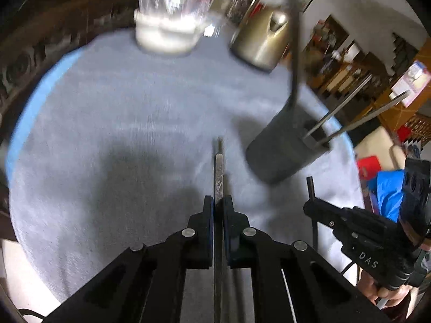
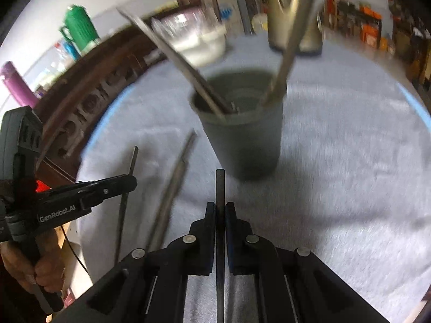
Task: Organize utensils
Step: 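Lift both held chopsticks off the table toward the grey cup, then lower both chopsticks into the grey cup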
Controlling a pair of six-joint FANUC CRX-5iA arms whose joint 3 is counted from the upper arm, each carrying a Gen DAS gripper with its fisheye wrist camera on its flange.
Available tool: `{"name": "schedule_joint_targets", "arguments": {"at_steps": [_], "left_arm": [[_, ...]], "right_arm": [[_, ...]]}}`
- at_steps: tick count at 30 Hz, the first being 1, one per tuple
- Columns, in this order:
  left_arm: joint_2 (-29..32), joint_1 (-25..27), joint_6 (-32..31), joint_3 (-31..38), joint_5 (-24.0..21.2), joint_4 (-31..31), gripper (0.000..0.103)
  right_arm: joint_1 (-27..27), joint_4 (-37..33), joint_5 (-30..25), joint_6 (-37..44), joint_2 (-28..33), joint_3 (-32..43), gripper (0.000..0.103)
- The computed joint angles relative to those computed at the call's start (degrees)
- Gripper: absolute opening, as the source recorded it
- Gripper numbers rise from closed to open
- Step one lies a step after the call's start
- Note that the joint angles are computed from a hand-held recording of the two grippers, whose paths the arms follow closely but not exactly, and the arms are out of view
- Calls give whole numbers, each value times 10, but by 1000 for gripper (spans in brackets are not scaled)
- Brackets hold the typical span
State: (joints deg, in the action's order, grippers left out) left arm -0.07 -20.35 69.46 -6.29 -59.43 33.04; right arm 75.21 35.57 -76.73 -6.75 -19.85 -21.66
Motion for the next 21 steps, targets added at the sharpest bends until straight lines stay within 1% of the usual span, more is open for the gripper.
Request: {"name": "schedule_joint_targets", "arguments": {"at_steps": [4, 9, 12, 17, 21], "left_arm": [[-35, 0, -28, -22, 53, 34, 6], [-70, -3, -67, -44, 107, 77, 6], [-90, -8, -85, -60, 127, 100, 6], [-107, -9, -127, -78, 154, 155, 6], [-123, -11, -162, -99, 186, 207, 6]], "right_arm": [[27, 79, -2, -45, -16, -22, 7], [57, 179, -12, -108, -41, -54, 7], [61, 230, -21, -126, -41, -61, 7], [84, 304, -62, -152, -48, -70, 7], [91, 339, -83, -163, -51, -75, 7]]}}
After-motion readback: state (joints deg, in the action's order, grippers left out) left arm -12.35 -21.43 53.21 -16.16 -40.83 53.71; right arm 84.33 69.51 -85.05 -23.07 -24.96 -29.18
